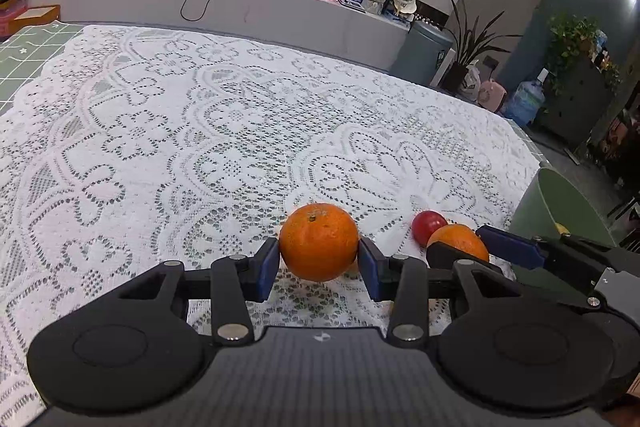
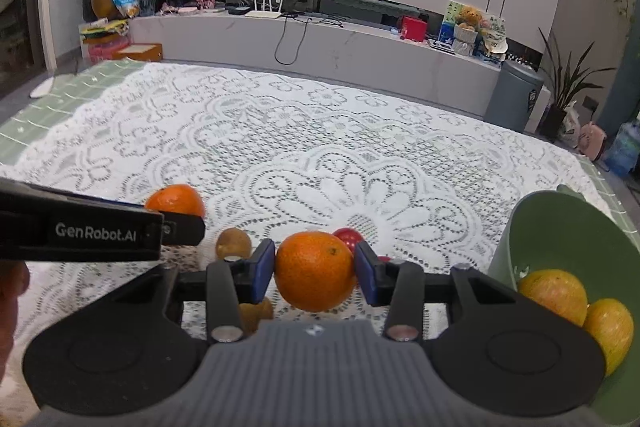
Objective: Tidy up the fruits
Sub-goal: 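Close the left tool on an orange while the right tool grips another orange, then carry both oranges over the green colander and open both tools to release them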
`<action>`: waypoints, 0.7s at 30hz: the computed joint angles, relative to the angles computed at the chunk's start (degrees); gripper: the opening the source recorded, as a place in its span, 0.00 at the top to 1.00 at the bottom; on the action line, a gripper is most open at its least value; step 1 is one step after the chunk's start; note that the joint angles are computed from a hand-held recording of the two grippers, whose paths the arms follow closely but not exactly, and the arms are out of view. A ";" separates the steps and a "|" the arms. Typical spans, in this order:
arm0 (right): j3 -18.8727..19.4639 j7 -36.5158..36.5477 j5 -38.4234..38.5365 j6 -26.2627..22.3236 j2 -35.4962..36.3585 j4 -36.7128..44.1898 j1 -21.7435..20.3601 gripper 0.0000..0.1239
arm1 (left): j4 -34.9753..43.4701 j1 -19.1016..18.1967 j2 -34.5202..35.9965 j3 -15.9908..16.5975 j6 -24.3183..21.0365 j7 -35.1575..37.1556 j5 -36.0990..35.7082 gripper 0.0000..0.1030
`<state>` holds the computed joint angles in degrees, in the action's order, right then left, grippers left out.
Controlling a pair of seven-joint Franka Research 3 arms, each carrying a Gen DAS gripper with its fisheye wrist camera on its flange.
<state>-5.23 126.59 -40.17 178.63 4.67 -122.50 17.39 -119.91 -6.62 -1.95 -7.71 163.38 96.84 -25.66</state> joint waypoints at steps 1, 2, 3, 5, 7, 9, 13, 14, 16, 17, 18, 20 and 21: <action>0.08 -0.21 0.29 0.39 -0.34 -0.44 -0.09 0.67 | -0.46 -0.03 -0.45 -0.02 0.18 0.00 -0.29 0.54; 0.12 -0.21 0.27 0.72 -0.69 -0.83 -0.16 0.67 | -0.86 -0.13 -0.85 0.01 0.30 -0.05 -0.58 0.54; 0.20 -0.19 0.24 1.08 -1.03 -1.23 -0.30 0.67 | -1.44 -0.32 -1.44 0.14 0.48 0.23 -1.40 0.54; 0.75 -0.88 1.02 1.77 -1.82 -2.16 -0.90 0.67 | -2.48 -0.83 -2.45 0.52 0.98 0.58 -2.75 0.54; 1.77 -2.86 3.41 2.54 -2.75 -3.39 -1.79 0.67 | -3.36 -1.41 -3.34 0.92 1.57 0.47 -3.31 0.54; 2.91 -5.54 6.65 3.30 -3.78 -4.75 -2.78 0.67 | -4.06 -1.85 -4.13 1.26 2.14 -0.54 -3.05 0.54; 5.10 -14.04 16.67 4.94 -6.09 -7.85 -4.12 0.67 | -4.70 -2.73 -5.36 1.89 2.71 -2.73 -1.71 0.54; 5.12 -16.71 19.77 5.25 -6.75 -8.66 -3.80 0.67 | -4.79 -3.11 -5.65 2.10 2.82 -2.86 -1.75 0.54; 4.15 -21.99 25.88 5.62 -8.13 -10.14 -2.08 0.67 | -5.08 -3.93 -6.38 2.45 2.93 -3.08 -1.92 0.54; 3.40 -24.31 28.51 5.69 -8.76 -10.71 -1.04 0.67 | -5.33 -4.26 -6.81 2.50 3.09 -3.38 -1.66 0.54; 2.73 -26.21 30.80 5.74 -9.50 -11.29 -0.14 0.67 | -5.57 -4.52 -7.25 2.47 3.27 -3.85 -1.01 0.54; 0.05 -30.66 36.37 5.50 -10.84 -12.13 3.11 0.67 | -5.80 -5.05 -7.95 2.45 3.35 -4.97 0.50 0.54; -1.67 -33.02 39.21 5.17 -11.55 -12.43 5.14 0.67 | -5.73 -5.41 -8.24 2.49 3.25 -5.43 1.08 0.54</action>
<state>-6.90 93.57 -0.96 183.80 -6.88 -134.93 22.53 -125.64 -12.03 -10.19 -5.22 166.62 91.41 -24.58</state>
